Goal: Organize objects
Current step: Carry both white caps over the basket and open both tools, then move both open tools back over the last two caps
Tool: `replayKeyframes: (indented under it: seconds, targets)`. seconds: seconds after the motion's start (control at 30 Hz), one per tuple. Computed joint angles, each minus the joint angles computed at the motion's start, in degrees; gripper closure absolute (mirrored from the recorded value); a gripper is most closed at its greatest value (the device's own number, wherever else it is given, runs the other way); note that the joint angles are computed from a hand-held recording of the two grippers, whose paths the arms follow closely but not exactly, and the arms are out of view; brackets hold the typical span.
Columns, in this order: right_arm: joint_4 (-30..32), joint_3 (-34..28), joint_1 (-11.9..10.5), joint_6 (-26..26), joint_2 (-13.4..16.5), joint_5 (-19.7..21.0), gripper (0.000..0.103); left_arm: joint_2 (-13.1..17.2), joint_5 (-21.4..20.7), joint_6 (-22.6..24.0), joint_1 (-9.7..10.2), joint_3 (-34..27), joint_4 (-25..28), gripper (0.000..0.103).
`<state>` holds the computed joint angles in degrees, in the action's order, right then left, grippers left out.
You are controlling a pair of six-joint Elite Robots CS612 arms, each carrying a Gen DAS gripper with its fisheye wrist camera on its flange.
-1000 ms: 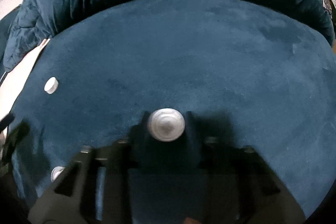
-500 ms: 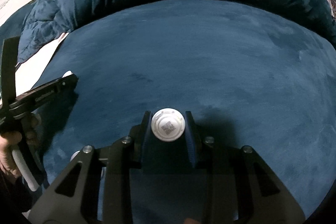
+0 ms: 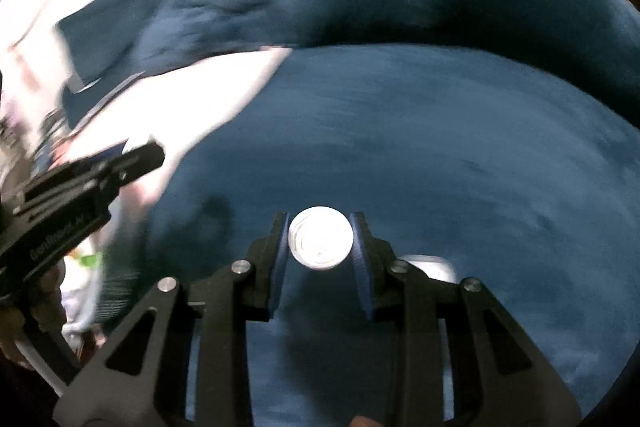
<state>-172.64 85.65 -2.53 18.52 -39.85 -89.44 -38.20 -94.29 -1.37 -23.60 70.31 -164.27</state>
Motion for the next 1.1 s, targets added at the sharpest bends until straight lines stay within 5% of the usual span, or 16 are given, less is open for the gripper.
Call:
replayKeyframes:
  seconds: [0.23, 0.37, 0.43, 0.47, 0.5, 0.53, 0.6, 0.73, 0.87, 0.97, 1.1]
  targets:
    - [3.5, -12.6, 4.9, -4.2, 5.5, 12.1, 0.072, -0.9, 5.4, -9.1, 6.03, 0.2, 2.6, 0.073]
    - [8.1, -19.0, 5.9, -5.6, 8.6, 18.1, 0.072, -0.6, 6.3, -11.5, 7.58, 0.3, 4.2, 0.073]
    - [11.1, -21.3, 5.6, -5.3, 9.8, 23.4, 0.064, -0.6, 5.7, -12.6, 8.07, 0.0, 6.5, 0.05]
    - [12.0, -21.7, 5.5, -4.8, 10.0, 24.4, 0.055, -0.4, 6.3, -12.9, 7.99, -0.2, 7.1, 0.022]
    - [12.0, -21.4, 5.4, -4.4, 9.9, 24.4, 0.03, -0.4, 7.5, -13.3, 7.97, -0.1, 7.2, 0.004]
    - [10.3, -20.2, 5.3, -3.7, 9.4, 23.6, 0.017, -0.6, 7.4, -13.1, 8.09, 0.5, 6.6, 0.0]
    - [7.3, -18.2, 4.7, -2.8, 8.5, 23.3, 0.011, -1.0, 7.6, -12.3, 7.93, 1.2, 5.8, 0.0]
    - [3.7, -11.6, 3.9, -2.3, 5.0, 16.9, 0.007, -2.2, 11.7, -8.3, 6.3, 4.3, 1.3, 0.0]
    - [-0.9, -3.6, 2.4, 1.6, 1.7, 6.7, 0.005, -3.2, 11.2, -3.8, 4.36, 6.1, -2.2, 0.0]
    - [0.4, 1.8, 0.6, 7.5, -0.2, -3.3, 0.005, -3.5, 7.0, -0.8, 2.72, 6.8, -3.9, 0.0]
    - [4.9, 5.7, -1.7, 13.9, -1.3, -11.4, 0.005, -3.0, 0.3, 1.6, 0.76, 6.2, -2.9, 0.0]
